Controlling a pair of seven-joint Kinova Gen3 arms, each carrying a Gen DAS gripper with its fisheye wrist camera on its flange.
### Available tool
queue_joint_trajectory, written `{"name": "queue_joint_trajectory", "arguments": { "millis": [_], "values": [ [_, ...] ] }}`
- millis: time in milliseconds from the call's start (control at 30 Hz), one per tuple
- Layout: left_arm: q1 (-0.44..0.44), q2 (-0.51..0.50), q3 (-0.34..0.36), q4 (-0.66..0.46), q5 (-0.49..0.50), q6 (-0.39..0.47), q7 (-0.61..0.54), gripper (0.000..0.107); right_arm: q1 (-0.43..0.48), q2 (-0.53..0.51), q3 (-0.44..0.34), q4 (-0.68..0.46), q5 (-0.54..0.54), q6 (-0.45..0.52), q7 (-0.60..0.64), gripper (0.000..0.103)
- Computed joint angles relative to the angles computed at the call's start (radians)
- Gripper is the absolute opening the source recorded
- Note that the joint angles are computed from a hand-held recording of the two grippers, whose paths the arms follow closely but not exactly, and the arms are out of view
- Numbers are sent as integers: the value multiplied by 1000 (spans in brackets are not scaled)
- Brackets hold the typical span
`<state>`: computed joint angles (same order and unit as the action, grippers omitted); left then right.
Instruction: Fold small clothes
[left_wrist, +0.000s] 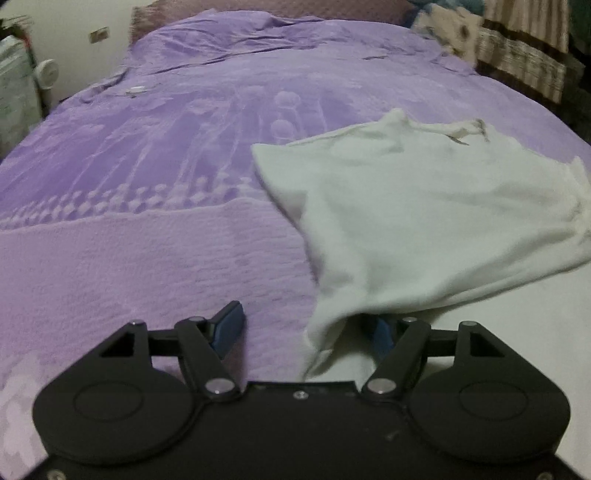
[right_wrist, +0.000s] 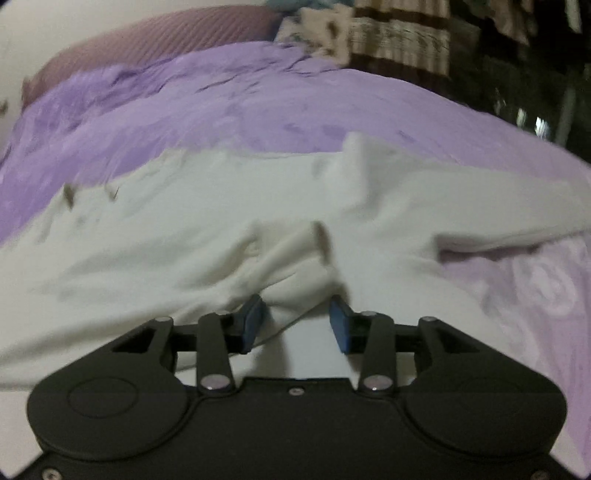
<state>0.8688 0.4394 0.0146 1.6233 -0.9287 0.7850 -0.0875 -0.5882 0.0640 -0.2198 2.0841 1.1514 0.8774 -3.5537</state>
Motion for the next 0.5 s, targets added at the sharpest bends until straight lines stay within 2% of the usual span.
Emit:
{"name": "queue_joint_trajectory", "arguments": {
  "millis": [67, 133, 167, 233, 300, 367, 433, 500],
  "values": [
    [57, -10, -42, 6, 15, 43, 80, 73, -45, 9, 32, -5, 14, 46, 11, 35],
    [89, -25, -82, 35, 24, 33, 161, 73, -54, 14, 19, -20, -2, 121, 31, 35],
    [93, -35, -77, 49, 8, 35, 199, 72, -36, 14, -10, -17, 4, 140, 18, 35],
    [103, -50, -46, 52, -27, 82, 230, 71, -37, -6, -14, 14, 63, 131, -38, 35],
    [155, -68, -47, 54, -95, 137, 285, 71, -9, -38, -38, 47, 145, 62, -48, 35],
    [162, -101, -29, 69, -177, 127, 350, 71, 75, -47, -114, 55, 226, -19, -12, 35],
    [96, -132, 36, 75, -253, 58, 393, 71, 168, -15, -190, 25, 277, -100, 24, 33],
    [3, -132, 106, 55, -299, -24, 426, 71, 260, 13, -253, -17, 263, -182, 80, 25]
  ]
}}
